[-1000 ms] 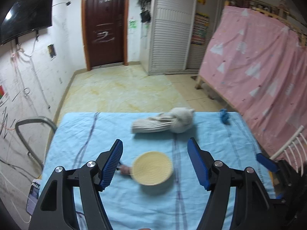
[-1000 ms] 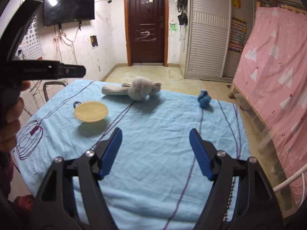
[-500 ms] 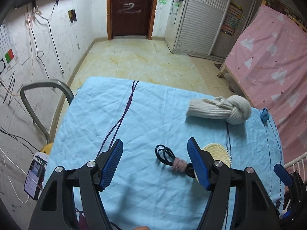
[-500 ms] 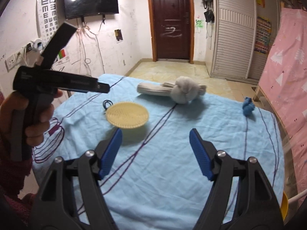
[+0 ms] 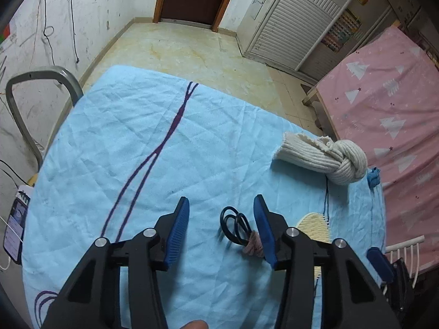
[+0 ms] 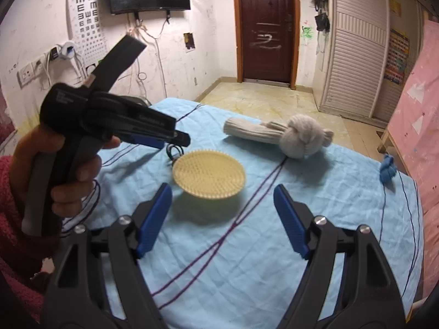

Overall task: Collect trash
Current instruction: 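Grasp the black hair tie with the left tool while the right tool grasps the yellow round brush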

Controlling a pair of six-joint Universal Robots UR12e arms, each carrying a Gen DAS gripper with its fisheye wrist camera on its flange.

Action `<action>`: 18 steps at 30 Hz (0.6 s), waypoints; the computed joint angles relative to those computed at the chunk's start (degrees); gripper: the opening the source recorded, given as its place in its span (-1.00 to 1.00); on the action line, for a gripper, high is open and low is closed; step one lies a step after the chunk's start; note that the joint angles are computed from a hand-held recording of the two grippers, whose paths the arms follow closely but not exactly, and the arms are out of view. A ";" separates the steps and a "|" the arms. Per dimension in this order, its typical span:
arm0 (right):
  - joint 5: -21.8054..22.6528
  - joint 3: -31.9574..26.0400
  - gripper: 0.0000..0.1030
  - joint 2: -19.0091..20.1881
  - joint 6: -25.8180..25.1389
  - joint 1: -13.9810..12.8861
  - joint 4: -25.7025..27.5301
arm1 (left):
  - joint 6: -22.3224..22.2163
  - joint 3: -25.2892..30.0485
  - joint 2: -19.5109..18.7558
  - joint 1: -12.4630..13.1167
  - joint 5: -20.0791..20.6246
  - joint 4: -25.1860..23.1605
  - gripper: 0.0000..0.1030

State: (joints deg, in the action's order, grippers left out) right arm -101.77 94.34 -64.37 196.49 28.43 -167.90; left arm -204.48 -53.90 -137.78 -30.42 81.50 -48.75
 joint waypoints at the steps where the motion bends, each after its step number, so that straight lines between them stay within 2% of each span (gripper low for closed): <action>1: 0.32 -0.34 0.43 0.19 -0.28 -0.03 0.26 | -0.07 -0.05 0.02 0.05 -0.30 0.03 -0.30; 5: 1.45 -1.71 0.43 1.05 -1.41 -0.19 1.46 | 0.46 0.35 -0.21 -0.24 -0.84 -0.26 -0.42; 7: 2.07 -2.61 0.46 1.57 -1.71 -0.35 2.43 | 0.86 0.73 -0.42 -0.44 -1.15 -0.57 -0.67; 9: 2.91 -3.26 0.56 1.93 -1.78 -0.58 3.32 | 0.98 1.01 -0.62 -0.71 -0.44 -0.45 -0.82; 12: 4.33 -4.33 0.59 2.54 -2.18 -0.93 5.10 | 0.35 0.48 -0.48 -0.79 0.08 1.01 -0.94; 18: 6.46 -6.03 0.70 3.46 -1.58 -1.69 7.82 | -0.02 0.20 -0.31 -0.91 0.54 2.92 -0.97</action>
State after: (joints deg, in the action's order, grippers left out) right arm -95.31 88.32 -60.91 194.91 26.74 -160.08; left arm -204.51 -53.70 -138.09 -31.33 82.04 -45.83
